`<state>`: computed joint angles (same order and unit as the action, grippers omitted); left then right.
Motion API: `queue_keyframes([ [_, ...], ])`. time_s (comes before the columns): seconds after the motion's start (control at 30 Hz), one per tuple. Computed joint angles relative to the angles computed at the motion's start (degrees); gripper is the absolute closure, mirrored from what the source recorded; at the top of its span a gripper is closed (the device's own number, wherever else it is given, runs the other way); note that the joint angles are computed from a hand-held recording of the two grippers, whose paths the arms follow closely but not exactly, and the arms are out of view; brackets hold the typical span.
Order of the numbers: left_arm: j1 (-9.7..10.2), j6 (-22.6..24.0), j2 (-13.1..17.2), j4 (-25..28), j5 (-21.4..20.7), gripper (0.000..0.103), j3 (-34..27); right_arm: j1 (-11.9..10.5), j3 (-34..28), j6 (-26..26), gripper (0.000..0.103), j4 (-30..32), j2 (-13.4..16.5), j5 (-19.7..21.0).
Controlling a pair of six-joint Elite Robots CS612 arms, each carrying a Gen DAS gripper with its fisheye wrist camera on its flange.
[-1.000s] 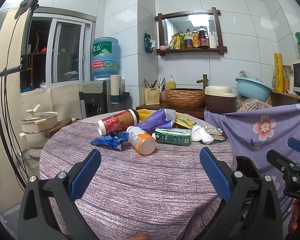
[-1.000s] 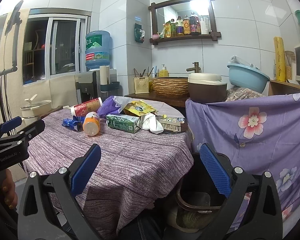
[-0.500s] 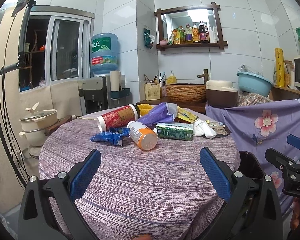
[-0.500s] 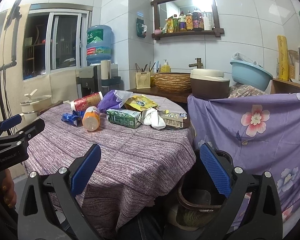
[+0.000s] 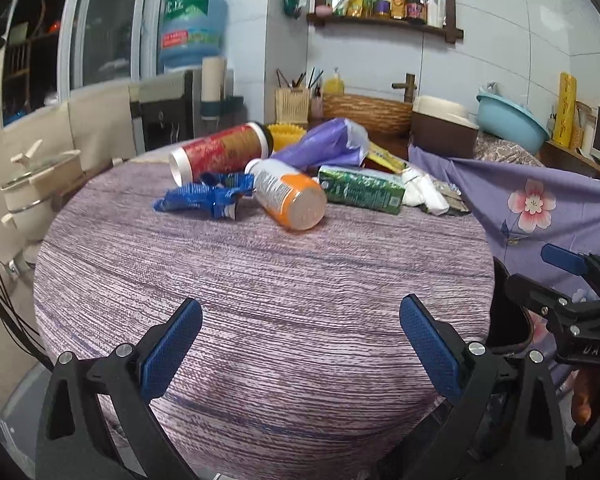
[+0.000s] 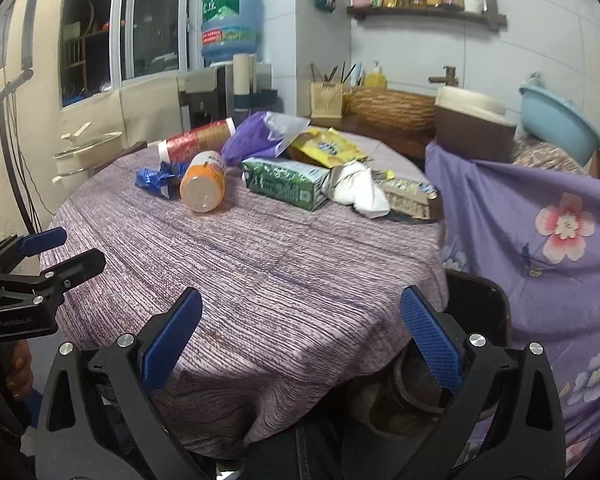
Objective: Collect trash
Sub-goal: 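Grasp the blue-silver wrapper with the left tool while the right tool grasps the white-orange bottle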
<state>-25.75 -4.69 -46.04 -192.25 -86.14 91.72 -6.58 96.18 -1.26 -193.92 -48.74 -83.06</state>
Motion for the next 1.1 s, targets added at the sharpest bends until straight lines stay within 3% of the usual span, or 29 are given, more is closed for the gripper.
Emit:
queue_keyframes([
  [0.13,1.09,2.55,0.63,4.64,-1.06,0.005,-2.58,0.27,-4.69,0.13,0.005,6.72,1.57,2.42],
  [0.33,3.77,0.95,2.12,11.98,-6.09,0.005,-7.78,0.20,-11.56,0.76,0.005,15.76,3.69,9.27],
  [0.5,4.52,3.27,3.30,16.21,-4.81,0.005,-11.40,0.41,-17.38,2.03,0.005,21.47,5.89,12.81],
  [0.7,5.91,2.40,4.89,21.46,-5.89,0.005,-15.74,1.29,-26.50,0.62,0.005,30.58,9.33,17.03],
  [0.93,6.47,3.07,5.27,22.54,-5.65,0.005,-16.91,3.22,-40.32,-3.03,0.006,43.98,14.99,15.20],
  [1.1,6.78,3.26,5.13,22.83,-5.55,0.005,-16.70,4.49,-51.04,-4.17,0.023,56.51,19.71,13.06],
])
